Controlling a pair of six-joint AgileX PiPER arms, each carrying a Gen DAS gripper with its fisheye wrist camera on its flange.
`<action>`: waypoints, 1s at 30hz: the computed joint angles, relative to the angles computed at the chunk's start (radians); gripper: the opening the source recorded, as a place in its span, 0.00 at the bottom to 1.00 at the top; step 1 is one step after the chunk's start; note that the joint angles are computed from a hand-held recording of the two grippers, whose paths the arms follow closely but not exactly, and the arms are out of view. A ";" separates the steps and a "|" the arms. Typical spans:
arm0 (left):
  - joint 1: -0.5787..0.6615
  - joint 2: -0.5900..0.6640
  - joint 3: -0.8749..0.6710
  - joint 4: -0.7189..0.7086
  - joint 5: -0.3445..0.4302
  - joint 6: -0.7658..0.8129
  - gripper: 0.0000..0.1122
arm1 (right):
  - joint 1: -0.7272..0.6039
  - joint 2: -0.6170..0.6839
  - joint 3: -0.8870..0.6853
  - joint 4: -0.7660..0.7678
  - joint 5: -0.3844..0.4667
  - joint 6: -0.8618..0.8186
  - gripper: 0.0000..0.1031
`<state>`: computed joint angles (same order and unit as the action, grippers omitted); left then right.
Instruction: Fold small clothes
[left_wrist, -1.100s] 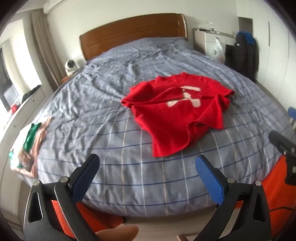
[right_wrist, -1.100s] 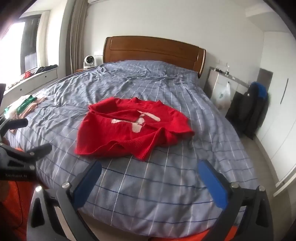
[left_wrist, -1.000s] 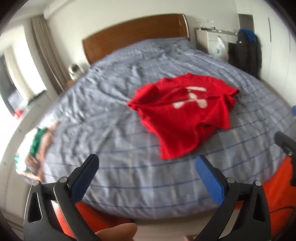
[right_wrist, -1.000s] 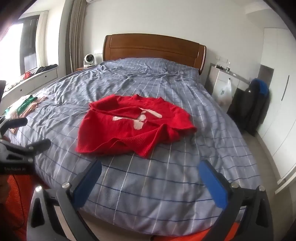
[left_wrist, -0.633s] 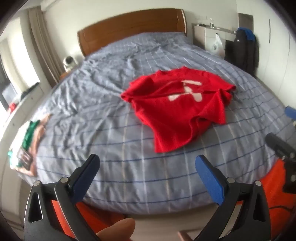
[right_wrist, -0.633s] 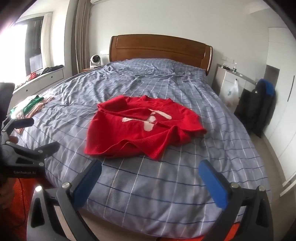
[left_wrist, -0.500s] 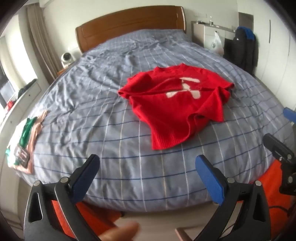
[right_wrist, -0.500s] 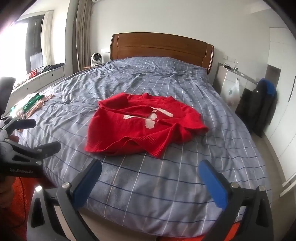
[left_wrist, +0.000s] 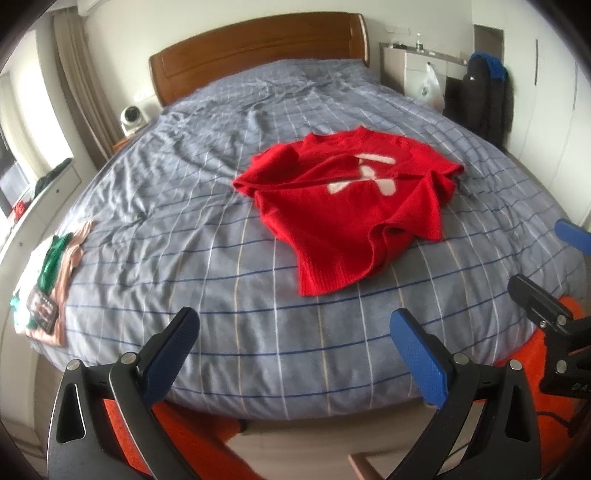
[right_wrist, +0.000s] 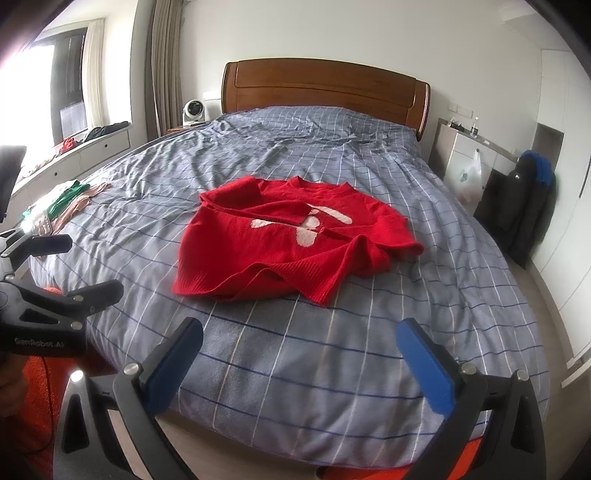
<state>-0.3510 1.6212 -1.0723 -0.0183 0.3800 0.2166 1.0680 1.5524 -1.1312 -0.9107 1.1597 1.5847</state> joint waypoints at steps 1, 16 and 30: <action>0.001 -0.006 0.006 -0.008 -0.006 0.010 0.92 | -0.001 -0.001 0.000 0.001 0.000 0.000 1.00; -0.014 -0.044 0.034 -0.014 -0.032 0.012 0.92 | 0.008 0.001 0.006 0.002 0.002 0.023 1.00; -0.020 -0.059 0.036 -0.003 -0.016 -0.006 0.92 | 0.020 -0.006 0.001 0.001 0.018 0.026 1.00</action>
